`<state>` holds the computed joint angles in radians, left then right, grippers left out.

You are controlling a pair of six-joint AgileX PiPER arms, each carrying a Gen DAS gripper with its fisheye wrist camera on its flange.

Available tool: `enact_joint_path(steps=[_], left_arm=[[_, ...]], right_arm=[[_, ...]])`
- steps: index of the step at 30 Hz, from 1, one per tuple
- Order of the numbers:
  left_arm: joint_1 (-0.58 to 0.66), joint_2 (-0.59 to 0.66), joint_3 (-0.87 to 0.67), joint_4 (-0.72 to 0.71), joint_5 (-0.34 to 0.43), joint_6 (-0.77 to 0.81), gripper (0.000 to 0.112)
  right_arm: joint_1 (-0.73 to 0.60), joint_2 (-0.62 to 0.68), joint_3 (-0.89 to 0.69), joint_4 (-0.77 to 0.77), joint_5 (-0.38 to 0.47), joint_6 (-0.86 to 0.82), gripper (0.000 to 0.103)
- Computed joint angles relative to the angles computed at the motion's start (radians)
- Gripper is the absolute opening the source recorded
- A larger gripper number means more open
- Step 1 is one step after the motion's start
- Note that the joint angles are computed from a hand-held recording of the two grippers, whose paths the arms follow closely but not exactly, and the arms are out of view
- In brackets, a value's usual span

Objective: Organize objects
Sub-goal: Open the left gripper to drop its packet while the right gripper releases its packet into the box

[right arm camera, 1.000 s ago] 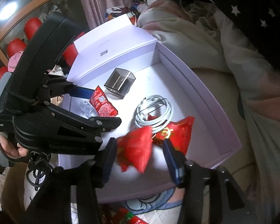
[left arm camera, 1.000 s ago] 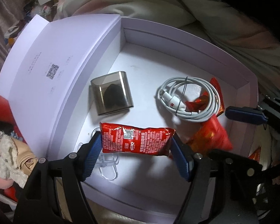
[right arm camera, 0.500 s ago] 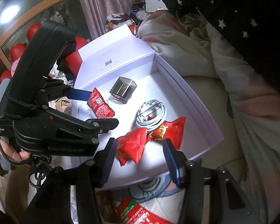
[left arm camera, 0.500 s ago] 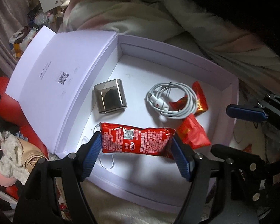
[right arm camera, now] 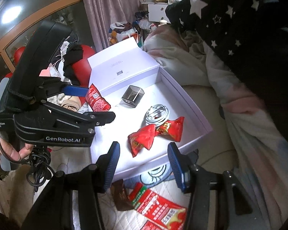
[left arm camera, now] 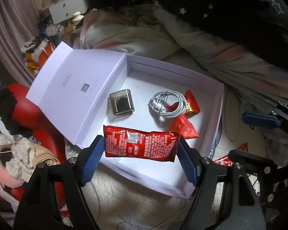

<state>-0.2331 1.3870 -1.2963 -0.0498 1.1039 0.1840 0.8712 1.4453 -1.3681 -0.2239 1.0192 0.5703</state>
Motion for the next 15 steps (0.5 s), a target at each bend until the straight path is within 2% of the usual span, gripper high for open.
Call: enact_joint_path(steps=[1,3,15], left_arm=[[0.001,-0.013,0.002,-0.002,0.004,-0.005,0.081],[0.017,-0.029,0.009,-0.026,0.004,-0.001,0.084],[0.059,-0.097,0.076,-0.057,-0.006,0.006,0.084]], right_arm=[[0.009,-0.008,-0.002,-0.003,0.009,0.008,0.052],[0.024,-0.02,-0.004,-0.008,0.021,0.023,0.052],[0.106,-0.074,0.028,-0.064,0.08,0.124,0.052]])
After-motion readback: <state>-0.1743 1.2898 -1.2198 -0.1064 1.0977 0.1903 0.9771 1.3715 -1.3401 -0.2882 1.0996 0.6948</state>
